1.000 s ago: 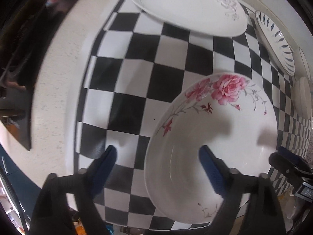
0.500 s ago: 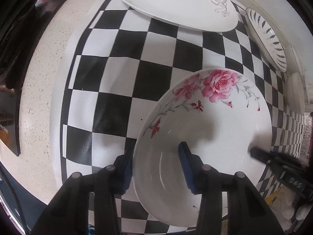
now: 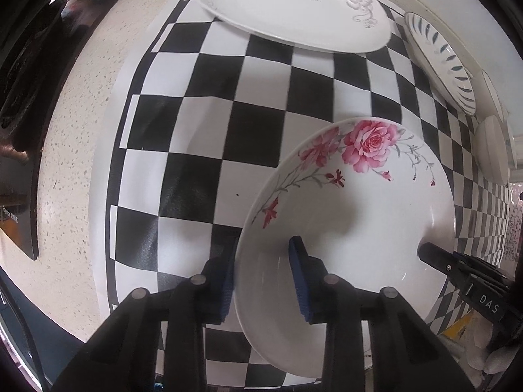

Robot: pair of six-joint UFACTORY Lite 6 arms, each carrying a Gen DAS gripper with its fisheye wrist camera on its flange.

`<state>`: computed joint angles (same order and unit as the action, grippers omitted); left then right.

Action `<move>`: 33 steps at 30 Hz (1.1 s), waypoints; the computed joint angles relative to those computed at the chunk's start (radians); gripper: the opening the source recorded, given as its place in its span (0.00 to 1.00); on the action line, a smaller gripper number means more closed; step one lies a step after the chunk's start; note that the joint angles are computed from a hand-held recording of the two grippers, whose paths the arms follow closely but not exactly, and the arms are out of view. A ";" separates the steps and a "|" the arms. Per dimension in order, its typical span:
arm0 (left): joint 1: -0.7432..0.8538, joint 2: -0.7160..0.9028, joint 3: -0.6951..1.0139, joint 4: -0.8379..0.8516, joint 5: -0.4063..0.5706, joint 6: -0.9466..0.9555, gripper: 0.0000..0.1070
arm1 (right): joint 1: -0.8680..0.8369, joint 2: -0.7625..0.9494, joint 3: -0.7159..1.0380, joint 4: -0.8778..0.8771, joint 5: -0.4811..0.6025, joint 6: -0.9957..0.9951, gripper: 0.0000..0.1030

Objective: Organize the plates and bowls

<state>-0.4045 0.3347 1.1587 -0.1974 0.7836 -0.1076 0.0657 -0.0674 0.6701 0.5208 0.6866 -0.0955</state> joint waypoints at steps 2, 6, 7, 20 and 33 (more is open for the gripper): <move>-0.033 -0.005 0.007 0.007 0.003 -0.024 0.26 | -0.028 -0.036 -0.020 -0.009 0.014 -0.001 0.20; -0.094 -0.014 0.027 0.003 0.022 -0.049 0.26 | -0.111 -0.100 -0.047 -0.033 0.048 -0.021 0.20; -0.113 -0.014 0.037 0.001 0.026 -0.061 0.26 | -0.136 -0.117 -0.050 -0.042 0.062 -0.028 0.20; -0.344 0.191 0.343 0.016 0.103 -0.239 0.26 | -0.600 -0.134 -0.023 -0.091 0.218 -0.343 0.19; -0.475 0.433 0.627 0.047 0.185 -0.387 0.27 | -0.826 0.010 0.019 -0.106 0.245 -0.579 0.19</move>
